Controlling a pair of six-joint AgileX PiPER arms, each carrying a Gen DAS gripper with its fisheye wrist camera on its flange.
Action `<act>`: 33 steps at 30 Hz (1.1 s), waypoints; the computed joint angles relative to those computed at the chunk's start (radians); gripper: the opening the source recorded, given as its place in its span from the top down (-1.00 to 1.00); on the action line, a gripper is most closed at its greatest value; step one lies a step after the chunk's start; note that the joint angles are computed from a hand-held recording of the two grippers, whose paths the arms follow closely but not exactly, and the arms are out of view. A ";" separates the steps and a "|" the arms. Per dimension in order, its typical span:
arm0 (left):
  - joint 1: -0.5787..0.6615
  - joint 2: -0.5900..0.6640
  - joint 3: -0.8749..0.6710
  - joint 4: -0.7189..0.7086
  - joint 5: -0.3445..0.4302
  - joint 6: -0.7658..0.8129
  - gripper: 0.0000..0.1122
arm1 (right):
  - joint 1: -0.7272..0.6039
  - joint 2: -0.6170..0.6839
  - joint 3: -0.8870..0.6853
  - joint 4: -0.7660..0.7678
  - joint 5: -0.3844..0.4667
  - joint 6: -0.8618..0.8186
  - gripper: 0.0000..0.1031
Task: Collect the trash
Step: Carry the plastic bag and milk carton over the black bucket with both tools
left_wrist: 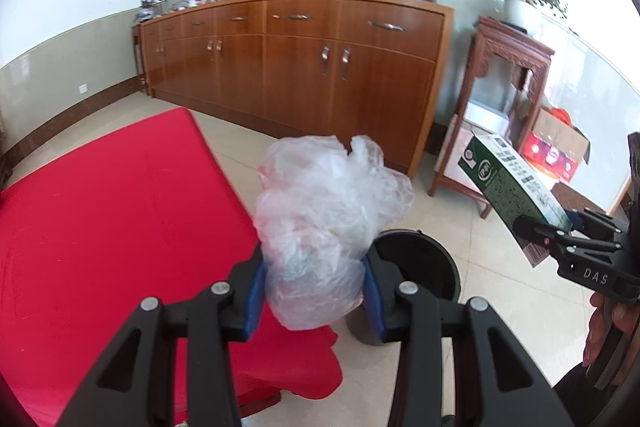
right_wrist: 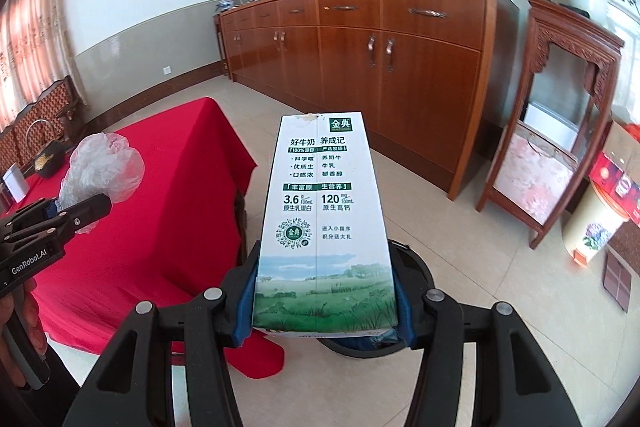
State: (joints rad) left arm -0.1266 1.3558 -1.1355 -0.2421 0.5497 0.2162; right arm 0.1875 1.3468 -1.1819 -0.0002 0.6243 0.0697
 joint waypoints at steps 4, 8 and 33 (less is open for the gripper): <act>-0.063 0.034 -0.008 0.035 -0.011 -0.041 0.24 | -0.060 -0.012 0.039 0.048 -0.009 -0.066 -0.10; -0.116 0.073 -0.027 0.063 -0.017 -0.073 0.24 | -0.122 -0.008 0.061 0.092 -0.018 -0.128 -0.10; -0.246 0.554 -0.309 0.016 0.035 0.003 0.23 | -0.290 0.387 0.006 0.284 -0.060 -0.572 -0.11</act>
State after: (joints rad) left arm -0.3724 1.9101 -1.4445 -0.2257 0.5843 0.2193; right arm -0.1021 1.7334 -1.1763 0.2839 0.5643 -0.5026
